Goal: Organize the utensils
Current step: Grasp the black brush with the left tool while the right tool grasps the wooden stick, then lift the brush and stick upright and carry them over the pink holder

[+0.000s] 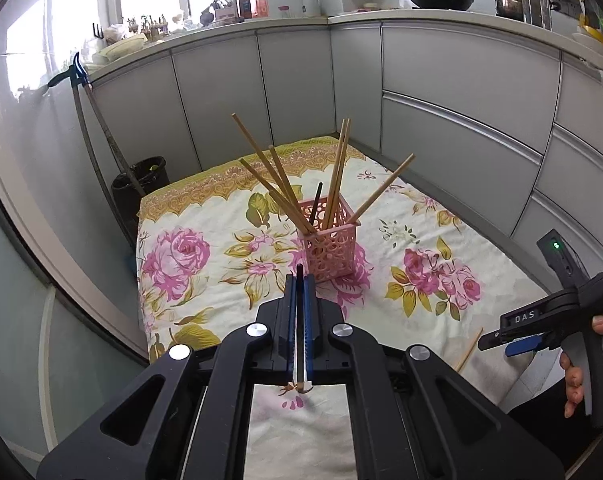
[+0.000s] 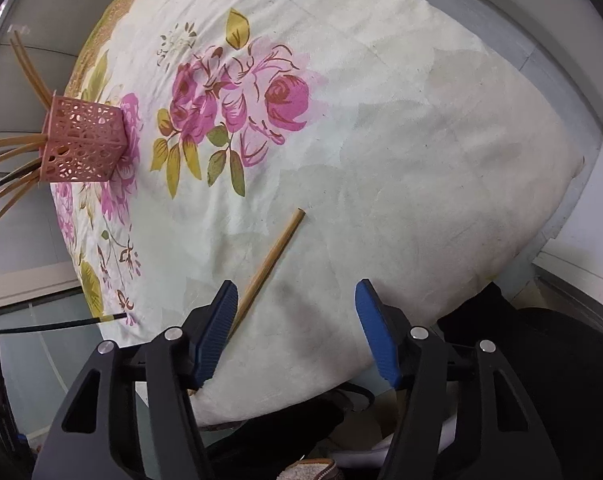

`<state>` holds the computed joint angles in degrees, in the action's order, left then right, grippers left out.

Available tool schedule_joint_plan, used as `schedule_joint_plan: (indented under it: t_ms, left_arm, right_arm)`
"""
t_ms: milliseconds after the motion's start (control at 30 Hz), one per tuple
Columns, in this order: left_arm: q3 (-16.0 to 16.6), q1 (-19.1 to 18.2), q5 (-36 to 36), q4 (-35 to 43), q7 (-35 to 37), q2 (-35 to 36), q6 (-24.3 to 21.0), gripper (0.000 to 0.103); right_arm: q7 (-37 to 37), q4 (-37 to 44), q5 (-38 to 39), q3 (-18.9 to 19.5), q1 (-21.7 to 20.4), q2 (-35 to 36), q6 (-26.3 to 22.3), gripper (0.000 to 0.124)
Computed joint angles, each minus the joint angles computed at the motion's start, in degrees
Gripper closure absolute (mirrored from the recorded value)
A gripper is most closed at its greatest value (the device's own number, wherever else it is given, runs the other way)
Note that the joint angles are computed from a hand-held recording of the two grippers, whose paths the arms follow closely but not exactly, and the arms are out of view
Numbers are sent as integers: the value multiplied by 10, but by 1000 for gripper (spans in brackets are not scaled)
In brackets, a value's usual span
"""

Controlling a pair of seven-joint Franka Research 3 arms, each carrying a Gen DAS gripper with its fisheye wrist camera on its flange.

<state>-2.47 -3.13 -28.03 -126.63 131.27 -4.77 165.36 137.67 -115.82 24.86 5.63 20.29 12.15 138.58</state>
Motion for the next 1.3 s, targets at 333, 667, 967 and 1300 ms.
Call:
schedule_joint_plan:
  t_ms: [333, 667, 967, 1300]
  left_arm:
    - [19, -13, -84, 0, 63, -17, 5, 100]
    - [35, -23, -171, 5, 125, -29, 6, 100]
    - [48, -44, -324, 11, 238, -53, 5, 100]
    - [43, -63, -438, 61, 309, -70, -8, 100]
  right_arm:
    - [79, 136, -28, -13, -3, 90, -132, 101]
    - [123, 163, -105, -22, 28, 114, -108, 118]
    - [146, 16, -278, -47, 72, -9, 110, 119]
    - [190, 7, -478, -27, 21, -123, 156, 118]
